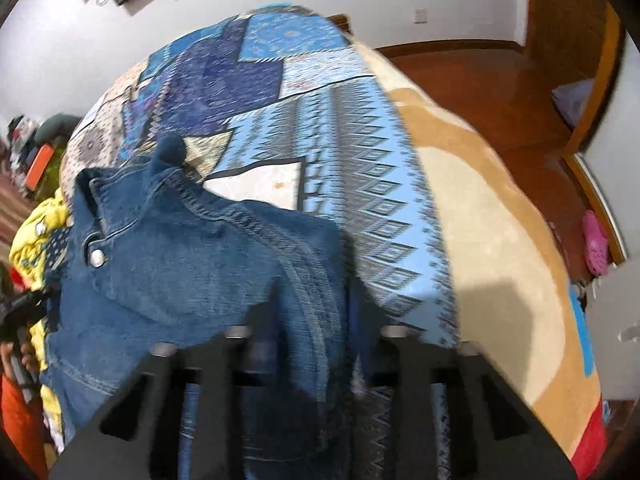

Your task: Fold large clothes

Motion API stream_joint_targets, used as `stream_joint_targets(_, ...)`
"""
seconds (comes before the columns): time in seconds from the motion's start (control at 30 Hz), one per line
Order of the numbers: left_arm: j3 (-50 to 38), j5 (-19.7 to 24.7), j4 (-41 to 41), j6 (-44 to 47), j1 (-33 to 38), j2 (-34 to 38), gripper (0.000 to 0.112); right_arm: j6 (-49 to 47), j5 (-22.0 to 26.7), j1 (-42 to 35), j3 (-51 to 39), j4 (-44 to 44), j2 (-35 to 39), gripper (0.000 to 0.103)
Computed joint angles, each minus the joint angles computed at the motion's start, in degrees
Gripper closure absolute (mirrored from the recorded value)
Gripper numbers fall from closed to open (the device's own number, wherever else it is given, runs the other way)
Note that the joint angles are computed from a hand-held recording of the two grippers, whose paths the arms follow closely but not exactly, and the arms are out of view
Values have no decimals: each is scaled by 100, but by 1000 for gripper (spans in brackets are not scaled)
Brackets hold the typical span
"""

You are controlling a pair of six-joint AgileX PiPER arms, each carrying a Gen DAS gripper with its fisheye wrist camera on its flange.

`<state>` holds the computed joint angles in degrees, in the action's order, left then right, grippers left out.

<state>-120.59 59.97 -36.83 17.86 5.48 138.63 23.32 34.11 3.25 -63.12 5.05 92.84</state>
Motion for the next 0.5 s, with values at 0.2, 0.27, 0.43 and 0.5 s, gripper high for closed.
stream_joint_targets(0.2, 878, -617, -34, 331, -61, -777, 102, -109, 321, 105, -555, -294, 73, 88)
stream_joint_targets(0.27, 964, -605, -140, 387, 7, -992, 103, -184, 369, 106, -785, -339, 74, 88)
stream_joint_targets(0.43, 867, -640, 81, 348, 11, -1367, 104, 11, 509, 283, -1493, -731, 296, 89)
stream_joint_targets(0.5, 833, -757, 232, 323, -15, -1421, 104, 142, 594, 367, -1812, -911, 469, 89)
